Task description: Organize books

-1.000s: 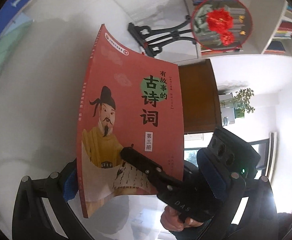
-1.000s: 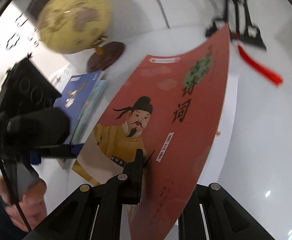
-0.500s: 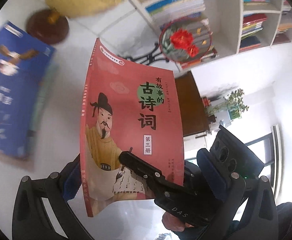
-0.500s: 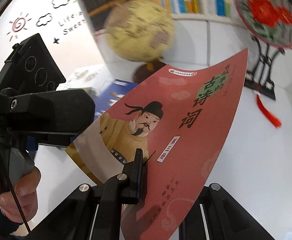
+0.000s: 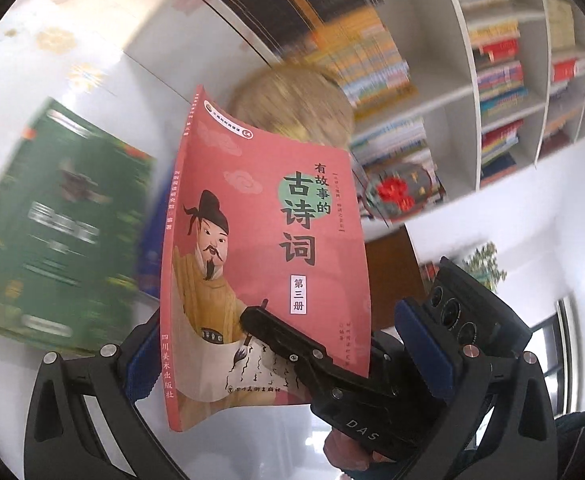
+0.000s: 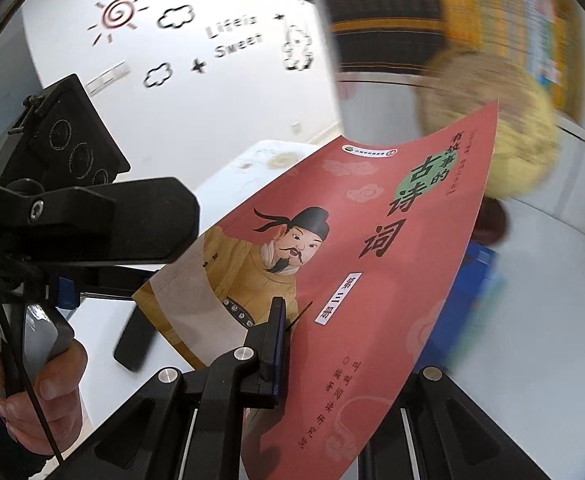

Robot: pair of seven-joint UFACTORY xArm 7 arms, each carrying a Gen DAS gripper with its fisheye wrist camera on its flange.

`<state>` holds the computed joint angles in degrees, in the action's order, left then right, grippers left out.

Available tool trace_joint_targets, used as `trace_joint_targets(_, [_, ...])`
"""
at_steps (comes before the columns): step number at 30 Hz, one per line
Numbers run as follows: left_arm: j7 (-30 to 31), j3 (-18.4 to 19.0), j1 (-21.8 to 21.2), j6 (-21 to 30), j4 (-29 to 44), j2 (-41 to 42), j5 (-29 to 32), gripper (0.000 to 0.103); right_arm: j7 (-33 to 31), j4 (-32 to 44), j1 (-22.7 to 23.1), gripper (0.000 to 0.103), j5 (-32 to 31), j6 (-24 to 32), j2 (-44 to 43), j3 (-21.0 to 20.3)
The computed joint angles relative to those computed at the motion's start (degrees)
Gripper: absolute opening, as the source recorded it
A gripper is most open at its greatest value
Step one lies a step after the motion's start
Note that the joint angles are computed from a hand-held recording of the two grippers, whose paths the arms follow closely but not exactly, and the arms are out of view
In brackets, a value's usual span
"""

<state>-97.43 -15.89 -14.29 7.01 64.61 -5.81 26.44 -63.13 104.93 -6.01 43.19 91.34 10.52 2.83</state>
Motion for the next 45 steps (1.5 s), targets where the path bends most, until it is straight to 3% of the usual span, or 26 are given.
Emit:
trace_joint_targets(4, [4.68,3.03,-0.09,-3.31,-9.05,-6.4,-6.09,0.102,1.53,-5.65,4.38,0.013,-0.79,-4.18,-3.34,1.86])
trace_joint_targets(10, [11.65,6.93,-2.0,-9.18,-16.33,-7.99,-15.29,0.102,3.95,-9.14,9.94,0.013,-3.8,-9.03,-3.28,3.24])
trace_joint_targets(16, [17.98,14.64,-9.63,-14.27,-20.32,-6.96,-23.29,0.102,6.62,-9.21,13.47,0.013,-7.7,-12.16,-0.52,4.47])
trace_joint_targets(20, [21.72,26.09,-21.67,-17.28,-22.8,-6.57,-27.27,0.102,9.31,-4.29,15.42,0.013,-10.67,-12.72,4.81,5.74])
trace_joint_targets(24, [23.0,33.55,-29.59,-19.17,-24.51,-6.86,-28.7,0.102,11.45,-1.43,16.31,0.013,-12.66,-12.51,8.14,6.72])
trace_joint_targets(29, [22.79,37.09,-33.04,-18.38,-25.85,-8.13,-28.16,0.102,11.98,-1.84,15.82,0.014,-12.83,-11.94,8.83,7.36])
trace_joint_targets(31, [23.79,34.74,-30.66,-15.1,-26.04,-9.26,-29.4,0.102,12.98,-0.81,15.78,0.014,-12.62,-11.08,9.84,7.43])
trace_joint_targets(33, [23.33,26.87,-22.15,-9.78,-25.88,-10.77,-28.87,0.102,13.96,-0.61,15.76,0.015,-13.11,-10.71,10.13,7.26])
trace_joint_targets(36, [22.64,20.44,-14.97,-5.75,-26.13,-12.5,-28.01,0.102,15.36,-0.23,15.7,0.022,-13.29,-10.62,10.84,7.24])
trace_joint_targets(41, [23.03,15.48,-9.02,-2.69,-27.04,-14.56,-29.38,0.102,15.55,-1.31,15.51,0.035,-14.14,-11.74,10.09,7.21])
trace_joint_targets(45, [23.19,10.72,-3.66,2.17,-24.93,-14.43,-29.21,0.102,15.31,-3.63,15.62,0.037,-14.23,-13.41,8.68,7.19])
